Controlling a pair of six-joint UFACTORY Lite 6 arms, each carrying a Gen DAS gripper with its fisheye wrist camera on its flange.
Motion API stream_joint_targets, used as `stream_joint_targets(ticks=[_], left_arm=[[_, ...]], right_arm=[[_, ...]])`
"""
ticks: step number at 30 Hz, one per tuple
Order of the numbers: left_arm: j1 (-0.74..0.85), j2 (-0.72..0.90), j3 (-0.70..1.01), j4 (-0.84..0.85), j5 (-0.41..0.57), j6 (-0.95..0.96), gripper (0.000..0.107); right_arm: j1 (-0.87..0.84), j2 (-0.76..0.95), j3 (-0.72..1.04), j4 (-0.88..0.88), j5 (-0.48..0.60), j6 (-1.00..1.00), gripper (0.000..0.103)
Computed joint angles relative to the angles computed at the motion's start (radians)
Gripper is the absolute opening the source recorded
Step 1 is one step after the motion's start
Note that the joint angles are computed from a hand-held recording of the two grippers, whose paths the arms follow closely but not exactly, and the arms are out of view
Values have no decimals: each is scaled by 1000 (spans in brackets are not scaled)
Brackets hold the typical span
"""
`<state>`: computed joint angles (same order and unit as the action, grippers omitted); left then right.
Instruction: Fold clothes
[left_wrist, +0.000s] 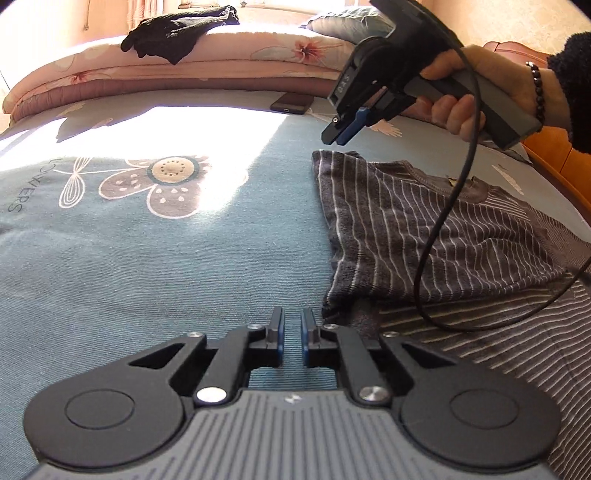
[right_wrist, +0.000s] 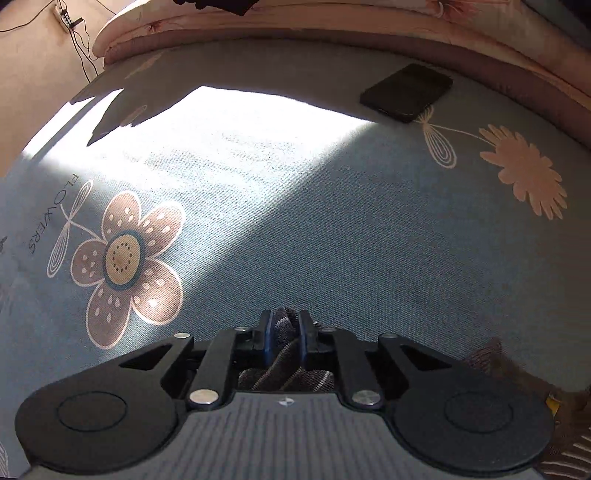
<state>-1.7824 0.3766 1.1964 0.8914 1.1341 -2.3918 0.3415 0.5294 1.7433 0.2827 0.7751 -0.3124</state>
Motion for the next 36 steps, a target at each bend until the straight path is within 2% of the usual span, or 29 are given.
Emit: stream_joint_targets(ticks=[2,7,9,12,15,19,22,26,32,34,36], left_arm=[[-29,-46,-44,-32,28,-5,10],[-69,-135,-122,-60,32,-68,17],[-74,-178,-170,-15,-5,-133,23],[-71,-193,-185,5,5,-219,29],[-74,-196,-190,-3,22,-262,30],[-81,-203,-208,-14,22,-311,33],[-86,-211,-219,-10,14,-318,34],[-82,-203,-216,-9,9,-289,38],[-79,-201,-219,-18,8,-298,39],[-78,-203,-222,-23,3,-299,40],[-79,-205,-224,-26,0,-299,40]], right_arm=[[-29,-163,-159,72,-10,-100,17],[-95,-477,-514,254,140,-283,15],[-50,-582,-659,234,134,-252,15],[54,-684,-802,228,100,-182,15],[167,-724,-855,223,43,-99,15],[333,-703,-867,40,-69,137,16],[388,-660,-894,-74,-90,260,15],[365,-707,-939,-39,-103,259,15],[408,-790,-931,-87,-147,435,16],[418,-777,-932,-72,-165,467,17],[438,-738,-932,-129,-179,567,17]])
